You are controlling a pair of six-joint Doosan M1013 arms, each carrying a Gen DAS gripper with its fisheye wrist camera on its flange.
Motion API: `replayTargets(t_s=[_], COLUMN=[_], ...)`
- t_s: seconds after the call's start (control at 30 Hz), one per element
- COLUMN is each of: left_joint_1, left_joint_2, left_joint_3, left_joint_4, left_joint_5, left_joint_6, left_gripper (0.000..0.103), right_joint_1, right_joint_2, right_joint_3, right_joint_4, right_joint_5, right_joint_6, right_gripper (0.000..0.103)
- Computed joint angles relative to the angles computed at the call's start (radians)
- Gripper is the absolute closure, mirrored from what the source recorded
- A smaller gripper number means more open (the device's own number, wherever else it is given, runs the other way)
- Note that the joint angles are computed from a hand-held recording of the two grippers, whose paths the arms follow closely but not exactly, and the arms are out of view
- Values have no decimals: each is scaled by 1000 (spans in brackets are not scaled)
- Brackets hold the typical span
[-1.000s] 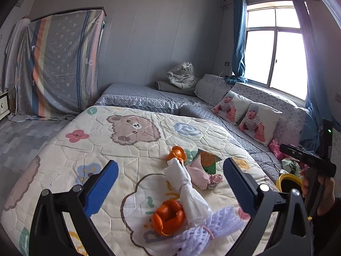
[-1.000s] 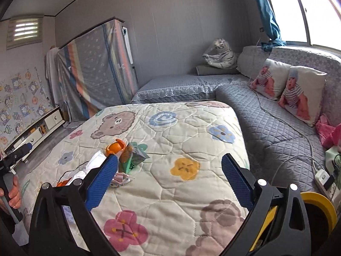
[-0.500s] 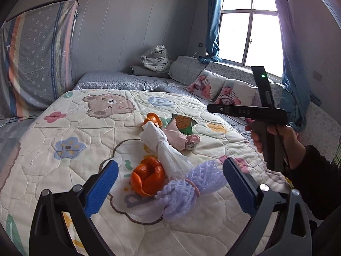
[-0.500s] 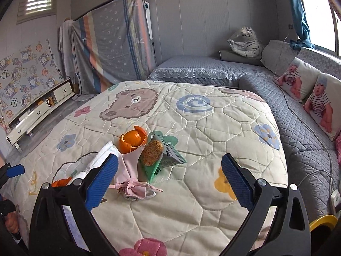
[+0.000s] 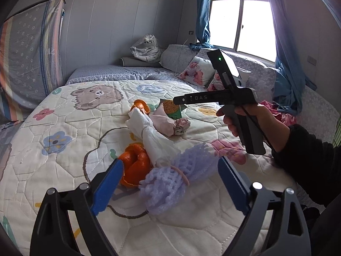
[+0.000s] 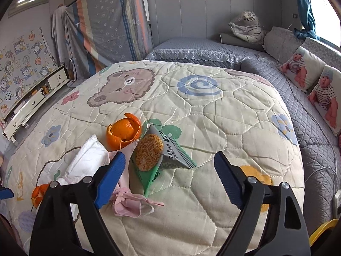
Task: Collect trash
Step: 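Grasp the lavender mesh bag with left tool while right tool grasps the green snack packet, then lift mesh bag and snack packet and carry both tools over the yellow bin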
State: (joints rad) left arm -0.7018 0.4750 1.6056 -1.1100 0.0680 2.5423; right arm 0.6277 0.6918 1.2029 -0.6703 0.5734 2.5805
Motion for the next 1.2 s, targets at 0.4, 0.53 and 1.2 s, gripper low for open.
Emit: replayTargets(t_s=[0.4,0.53,1.2], left_joint_1=[-9,-11,-21], left_joint_2=[29,30,31], left_joint_3=[-44,-48,-50], left_joint_4=[522,579,593], left_joint_5=[82,99,113], left_joint_6=[-510,-565,-546], left_gripper=[44,54,88], right_joint_1=[-18,-19,-15], right_joint_2=[21,29,20], right_joint_3=[-32,-47,-39], right_joint_4=[182,228,229], right_joint_5=[1,11,-18], right_joint_6=[-140,-180,-201], right_gripper=[41,53,86])
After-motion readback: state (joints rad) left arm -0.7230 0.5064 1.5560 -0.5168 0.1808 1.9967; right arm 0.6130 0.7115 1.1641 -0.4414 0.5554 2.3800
